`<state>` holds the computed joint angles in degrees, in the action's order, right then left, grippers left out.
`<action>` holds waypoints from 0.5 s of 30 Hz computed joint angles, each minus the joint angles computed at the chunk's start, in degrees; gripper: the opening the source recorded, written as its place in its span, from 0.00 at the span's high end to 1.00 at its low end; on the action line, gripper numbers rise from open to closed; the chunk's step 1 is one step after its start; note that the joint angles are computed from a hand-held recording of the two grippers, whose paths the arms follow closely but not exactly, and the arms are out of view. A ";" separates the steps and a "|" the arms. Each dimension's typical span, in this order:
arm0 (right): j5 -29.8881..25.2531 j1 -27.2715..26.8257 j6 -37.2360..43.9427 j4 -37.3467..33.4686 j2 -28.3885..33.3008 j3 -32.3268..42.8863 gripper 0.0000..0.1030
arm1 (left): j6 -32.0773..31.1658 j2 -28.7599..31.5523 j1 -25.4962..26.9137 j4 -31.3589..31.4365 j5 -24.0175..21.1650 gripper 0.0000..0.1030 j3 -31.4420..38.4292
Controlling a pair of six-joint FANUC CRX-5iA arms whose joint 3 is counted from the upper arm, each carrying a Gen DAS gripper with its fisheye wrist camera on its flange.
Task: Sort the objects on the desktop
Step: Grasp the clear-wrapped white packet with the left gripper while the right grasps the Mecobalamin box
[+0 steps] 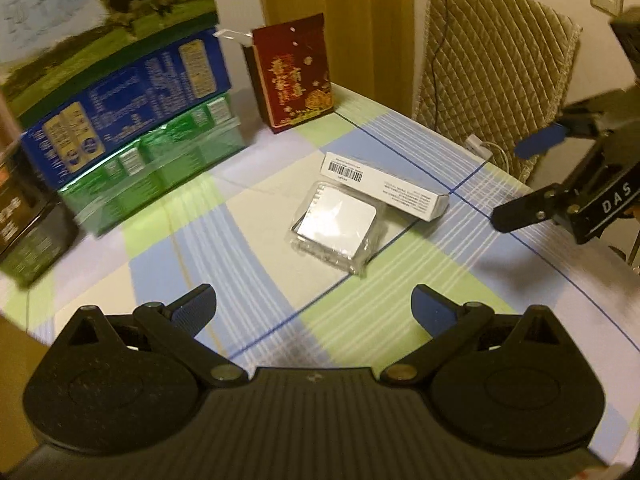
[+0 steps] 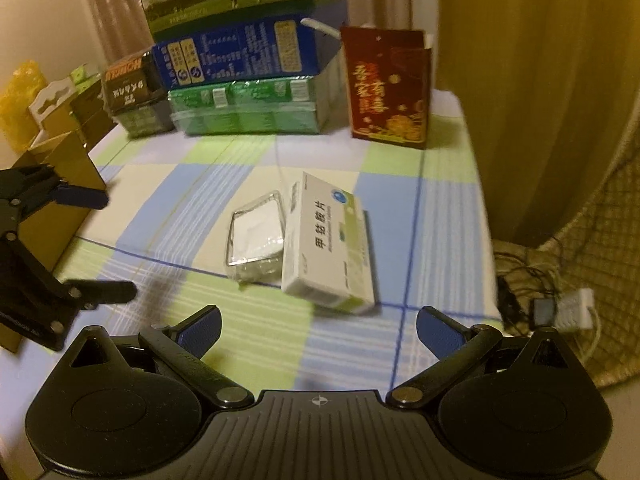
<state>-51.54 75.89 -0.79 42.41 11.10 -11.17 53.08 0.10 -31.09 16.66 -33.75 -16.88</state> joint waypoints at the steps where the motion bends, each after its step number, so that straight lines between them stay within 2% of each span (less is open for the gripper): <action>1: 0.96 -0.74 1.23 -0.78 0.28 0.27 0.02 | -1.25 1.21 0.00 0.39 -0.34 0.01 0.92; 7: 4.60 -4.98 11.59 -6.41 2.98 3.65 0.02 | -11.53 6.84 0.11 5.02 -0.70 0.01 3.93; 15: 8.42 -9.62 20.57 -15.40 4.57 6.05 0.02 | -20.87 12.25 1.34 12.40 -0.62 0.01 4.76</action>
<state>-43.12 66.27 19.78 27.01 15.67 -5.12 32.21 12.35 -29.76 29.06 -34.36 -12.12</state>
